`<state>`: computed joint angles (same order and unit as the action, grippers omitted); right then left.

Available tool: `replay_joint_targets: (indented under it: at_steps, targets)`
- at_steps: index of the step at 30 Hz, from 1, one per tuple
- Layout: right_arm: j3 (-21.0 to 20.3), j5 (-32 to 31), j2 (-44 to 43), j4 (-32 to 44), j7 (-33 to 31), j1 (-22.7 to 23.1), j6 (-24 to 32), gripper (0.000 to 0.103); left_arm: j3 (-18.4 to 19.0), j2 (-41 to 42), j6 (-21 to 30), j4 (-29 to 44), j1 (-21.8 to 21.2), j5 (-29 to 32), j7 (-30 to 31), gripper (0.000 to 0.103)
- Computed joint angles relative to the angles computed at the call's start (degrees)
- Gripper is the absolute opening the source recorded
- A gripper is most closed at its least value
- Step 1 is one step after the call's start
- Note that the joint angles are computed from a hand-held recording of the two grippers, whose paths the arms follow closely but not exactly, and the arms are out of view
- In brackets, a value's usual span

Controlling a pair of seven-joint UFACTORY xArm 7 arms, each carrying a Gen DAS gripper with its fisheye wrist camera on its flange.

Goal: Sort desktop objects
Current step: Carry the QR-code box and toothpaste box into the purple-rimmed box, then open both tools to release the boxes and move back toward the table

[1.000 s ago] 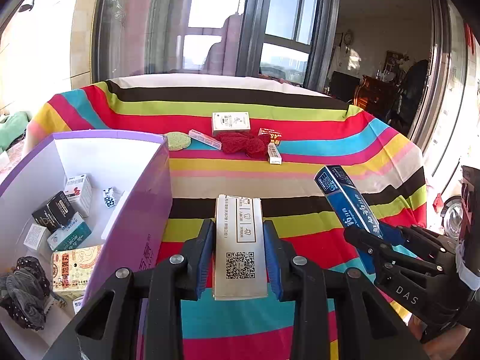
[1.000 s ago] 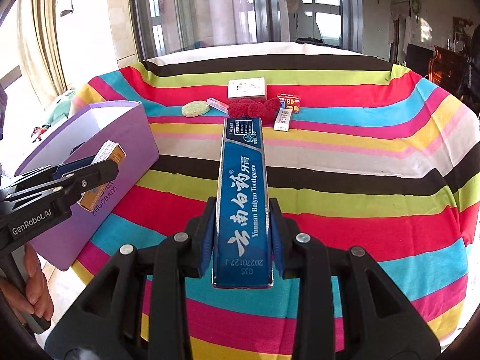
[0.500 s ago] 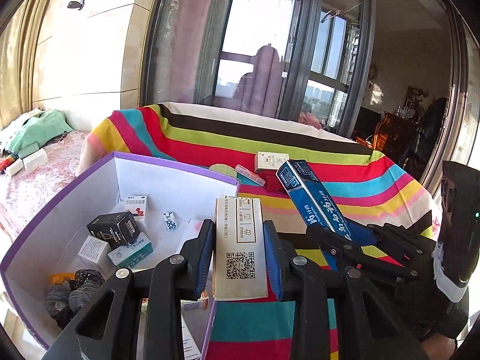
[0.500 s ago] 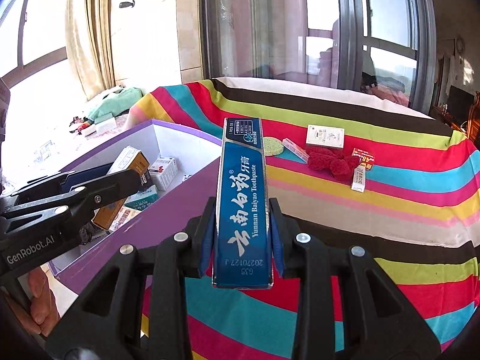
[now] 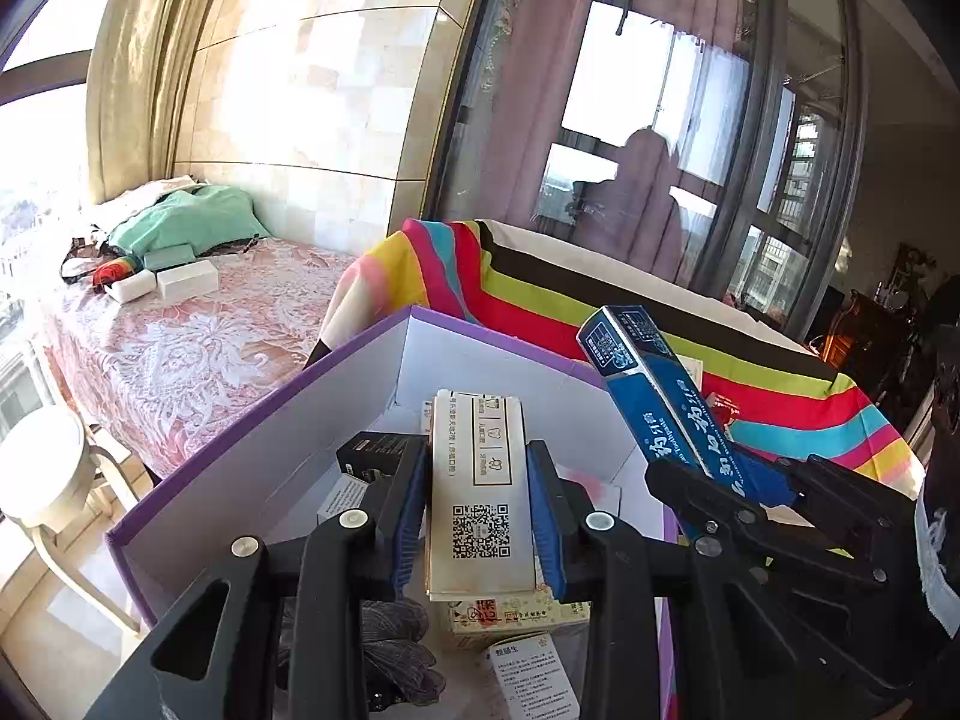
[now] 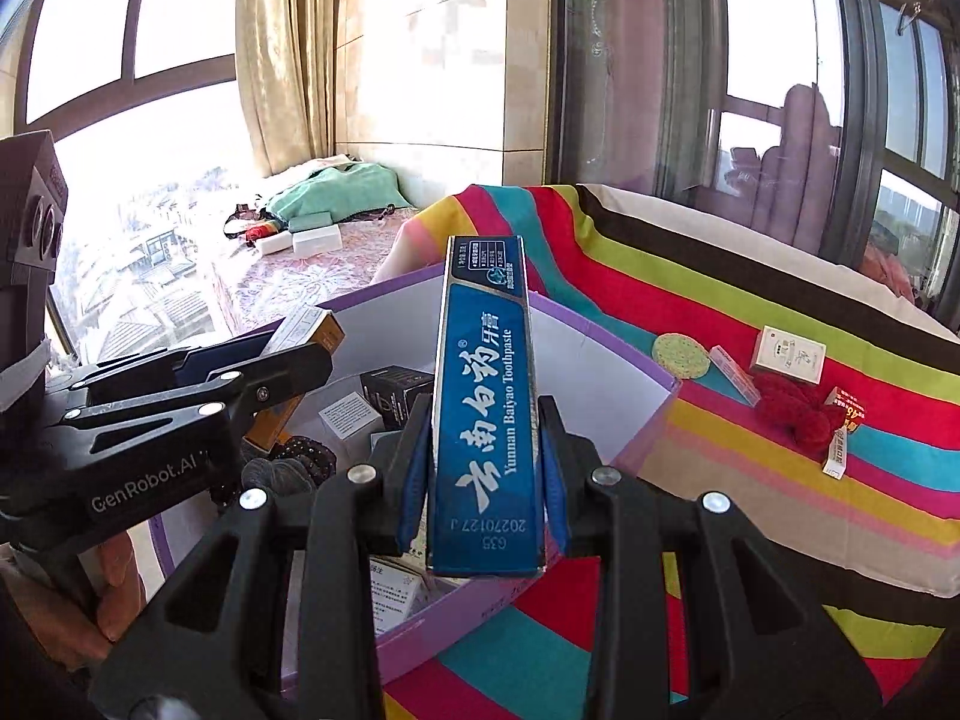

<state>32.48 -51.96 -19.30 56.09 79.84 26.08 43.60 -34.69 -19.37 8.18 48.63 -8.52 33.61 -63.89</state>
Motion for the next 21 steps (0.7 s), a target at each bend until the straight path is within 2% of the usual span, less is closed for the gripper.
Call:
replay_joint_targets:
  at_steps: [6, 9, 10, 11, 12, 13, 14, 15, 18, 21]
  targets:
    - [-2.0, -1.2, 6.0, 3.6, -0.8, 1.1, -4.2, 0.036, 0.7, -0.6, 2.2, -0.4, 2.7, 1.1, -1.9, 0.033]
    - [-4.1, -0.2, 7.8, 4.0, -1.6, 2.5, -6.4, 0.036, 2.0, 0.1, 3.4, -0.4, 2.2, 0.9, -2.6, 0.034]
    - [-4.9, 0.7, 7.7, 3.6, -1.6, 2.9, -7.1, 0.041, 3.2, 0.4, 3.6, -0.6, 1.0, -0.2, -2.3, 0.039]
    - [-5.5, 1.0, 7.0, 2.7, -1.0, 3.1, -7.9, 0.052, 4.1, 0.6, 3.9, -0.8, 0.1, -1.1, -2.3, 0.045]
    - [-5.8, 0.9, 6.0, 1.6, 0.2, 2.9, -8.8, 0.058, 4.4, 0.6, 4.3, -0.8, -0.4, -1.4, -2.7, 0.065]
    - [-6.1, 0.7, 4.4, 0.0, 1.5, 2.6, -10.1, 0.069, 3.7, 0.4, 5.8, -0.4, 0.2, -0.8, -4.1, 0.088]
    - [-6.2, 0.6, 2.3, -1.8, 2.8, 2.0, -11.4, 0.073, 2.6, -0.1, 7.3, 0.0, 1.0, 0.6, -6.1, 0.092]
    - [-6.1, 0.7, 0.2, -3.6, 3.7, 1.2, -12.2, 0.073, 1.3, -0.6, 8.2, 0.3, 2.1, 2.4, -8.6, 0.093]
    - [-5.4, 1.6, -7.7, -9.5, 6.1, -1.3, -11.3, 0.073, 1.7, -0.7, 7.9, 1.2, 0.5, 3.5, -10.8, 0.093]
    - [-5.5, 5.4, -15.8, -15.7, 5.0, -2.7, -5.9, 0.081, 2.5, 0.0, 1.1, 1.4, -1.5, 3.4, -11.0, 0.093]
